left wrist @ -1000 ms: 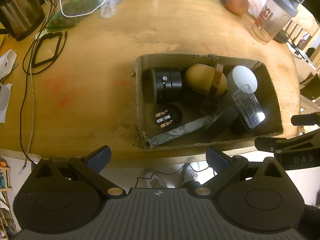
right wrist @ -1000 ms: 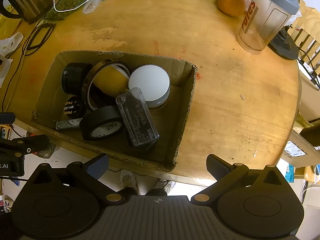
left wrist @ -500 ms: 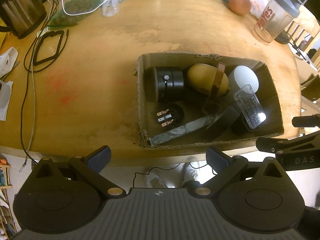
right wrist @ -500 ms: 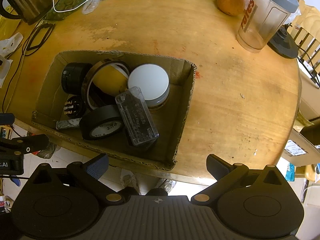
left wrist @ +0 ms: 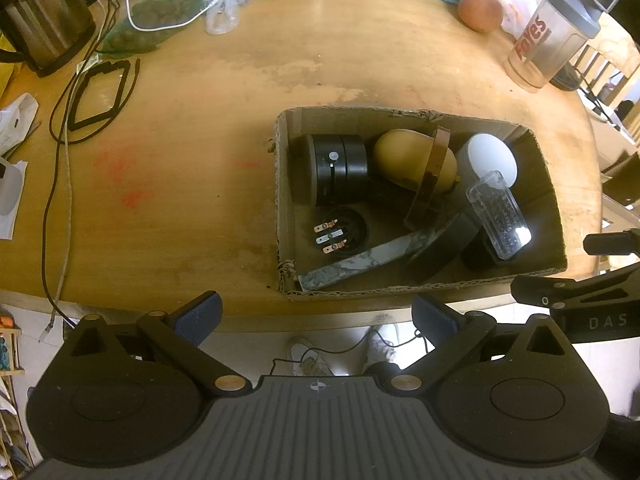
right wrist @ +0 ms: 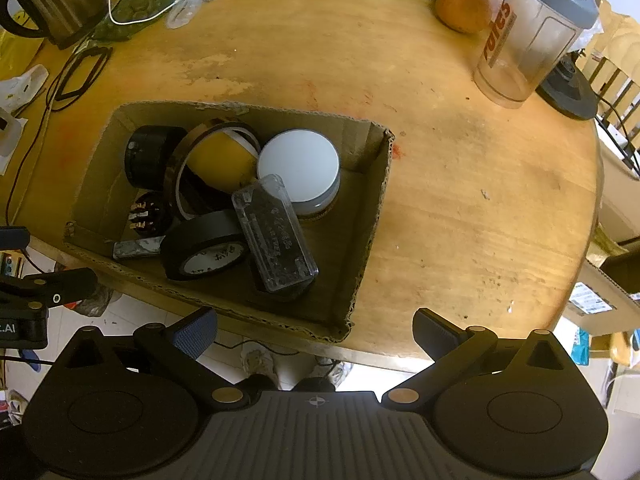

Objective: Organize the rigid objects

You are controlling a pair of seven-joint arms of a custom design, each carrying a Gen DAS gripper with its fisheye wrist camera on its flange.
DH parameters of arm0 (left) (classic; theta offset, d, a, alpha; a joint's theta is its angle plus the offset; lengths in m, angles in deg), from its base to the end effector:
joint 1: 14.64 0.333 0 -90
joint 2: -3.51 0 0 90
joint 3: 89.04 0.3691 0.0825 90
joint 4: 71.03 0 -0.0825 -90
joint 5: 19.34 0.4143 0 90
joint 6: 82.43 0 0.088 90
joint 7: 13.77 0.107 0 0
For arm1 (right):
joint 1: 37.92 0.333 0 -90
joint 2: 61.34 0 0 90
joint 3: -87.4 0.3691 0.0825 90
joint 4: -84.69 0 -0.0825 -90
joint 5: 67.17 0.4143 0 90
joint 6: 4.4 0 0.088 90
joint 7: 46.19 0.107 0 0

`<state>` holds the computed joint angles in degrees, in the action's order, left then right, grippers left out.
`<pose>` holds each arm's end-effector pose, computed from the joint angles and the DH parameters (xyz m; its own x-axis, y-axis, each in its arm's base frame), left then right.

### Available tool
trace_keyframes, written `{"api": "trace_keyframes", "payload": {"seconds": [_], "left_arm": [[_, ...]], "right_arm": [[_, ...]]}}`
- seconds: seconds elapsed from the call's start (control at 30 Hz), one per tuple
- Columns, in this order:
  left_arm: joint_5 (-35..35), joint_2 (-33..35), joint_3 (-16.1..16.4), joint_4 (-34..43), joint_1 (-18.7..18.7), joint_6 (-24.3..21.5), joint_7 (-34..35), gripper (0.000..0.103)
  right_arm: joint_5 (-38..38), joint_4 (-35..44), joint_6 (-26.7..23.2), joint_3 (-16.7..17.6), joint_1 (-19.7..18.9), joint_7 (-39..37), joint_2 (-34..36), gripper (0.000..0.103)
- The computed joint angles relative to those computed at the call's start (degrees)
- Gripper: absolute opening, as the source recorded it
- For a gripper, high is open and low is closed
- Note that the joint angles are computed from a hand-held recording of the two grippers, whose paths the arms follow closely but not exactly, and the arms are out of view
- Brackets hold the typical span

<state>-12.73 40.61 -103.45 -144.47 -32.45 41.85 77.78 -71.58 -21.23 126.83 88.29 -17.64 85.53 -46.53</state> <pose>0.7199 -0.3821 0.4373 -0.5459 -0.8371 0.0350 -0.8144 0.5204 -0.2568 0.6336 0.2427 0.4389 -0.3019 -0.9505 -0.0739 -0.9341 0.3104 -0.1763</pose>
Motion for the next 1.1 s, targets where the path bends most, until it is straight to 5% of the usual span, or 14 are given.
{"api": "trace_keyframes", "payload": {"seconds": [1.1], "left_arm": [[1.6, -0.9, 0.8, -1.0, -0.4, 1.1, -3.1, 0.103]], "right_arm": [[-0.8, -1.4, 1.9, -0.1, -0.1, 1.8, -1.0, 0.103]]}}
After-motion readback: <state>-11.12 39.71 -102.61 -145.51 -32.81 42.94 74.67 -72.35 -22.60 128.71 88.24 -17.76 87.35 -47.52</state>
